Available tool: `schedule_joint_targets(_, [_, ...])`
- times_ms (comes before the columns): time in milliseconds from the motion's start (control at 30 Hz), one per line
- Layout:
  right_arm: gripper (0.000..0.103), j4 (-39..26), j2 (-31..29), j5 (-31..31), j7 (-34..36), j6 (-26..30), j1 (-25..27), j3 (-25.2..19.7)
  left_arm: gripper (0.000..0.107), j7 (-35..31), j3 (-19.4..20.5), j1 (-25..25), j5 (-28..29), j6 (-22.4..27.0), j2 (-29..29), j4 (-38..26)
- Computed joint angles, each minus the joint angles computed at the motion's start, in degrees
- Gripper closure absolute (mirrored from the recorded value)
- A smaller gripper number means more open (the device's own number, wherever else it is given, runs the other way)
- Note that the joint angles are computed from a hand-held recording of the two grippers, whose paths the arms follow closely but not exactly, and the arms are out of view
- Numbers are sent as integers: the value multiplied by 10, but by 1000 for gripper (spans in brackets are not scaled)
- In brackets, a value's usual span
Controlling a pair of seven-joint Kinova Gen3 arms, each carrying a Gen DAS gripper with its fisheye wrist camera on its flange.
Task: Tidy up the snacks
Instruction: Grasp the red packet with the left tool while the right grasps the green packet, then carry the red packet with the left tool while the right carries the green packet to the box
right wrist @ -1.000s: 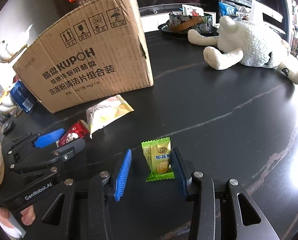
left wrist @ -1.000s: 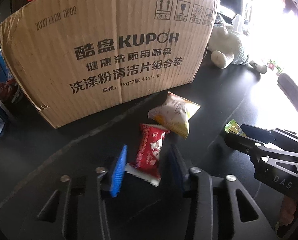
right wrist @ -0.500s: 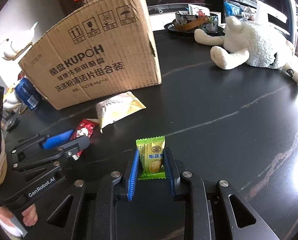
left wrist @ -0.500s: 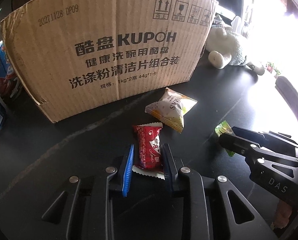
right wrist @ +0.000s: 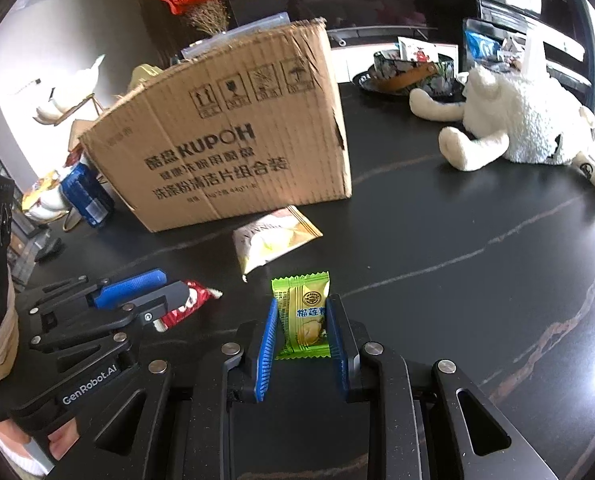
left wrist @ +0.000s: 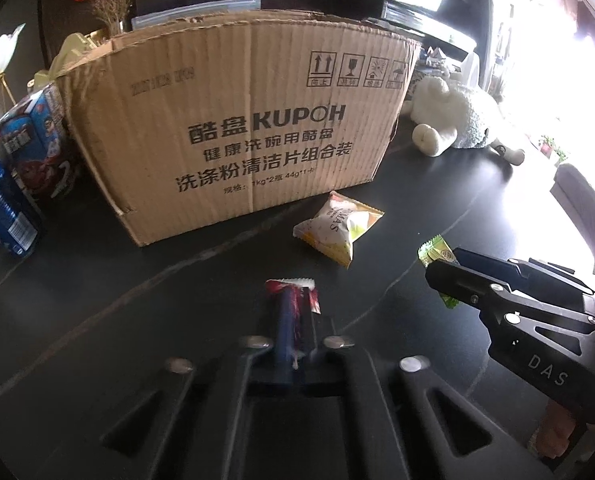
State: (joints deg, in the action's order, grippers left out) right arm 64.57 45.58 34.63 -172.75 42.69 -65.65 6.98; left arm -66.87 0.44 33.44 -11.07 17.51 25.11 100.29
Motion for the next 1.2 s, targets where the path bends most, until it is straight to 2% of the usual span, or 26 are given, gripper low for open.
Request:
schedule_joint_targets(133, [77,5,-2,5,0,-11,-3,1,105,20,-20,20,-11,-3,-9,11])
schedule_joint_targets(200, [77,4,-1,5,5,-13,-3,-2,104,20,-11,12,-9,-1,-11,13])
schedule_joint_targets(267, [77,6,-3,-2,10,-21,3,-7,98,7,9,-3,-2,5,-8,9])
schedule_joint_targets(367, [77,7,-3,-15,24,-32,10,-15,87,19,-10,18,-16,12,1,1])
schedule_joint_targets(500, [77,1,2,-29,38,-30,12,-16,82,14,-4,14,-19,22,14,-11])
schedule_joint_targets(567, [77,-1,3,-33,40,-28,10,-12,82,17,-9,19,-24,27,21,-17])
schedule_joint_targets(767, [77,-17,11,-45,54,-9,12,-14,82,1,10,4,-9,39,38,-32])
schedule_joint_targets(900, [77,-21,13,-47,57,-5,11,-13,86,0,12,1,0,37,40,-31])
schedule_joint_targets(1200, [77,-21,9,-39,51,-8,2,-3,86,17,-1,4,-3,23,2,-1])
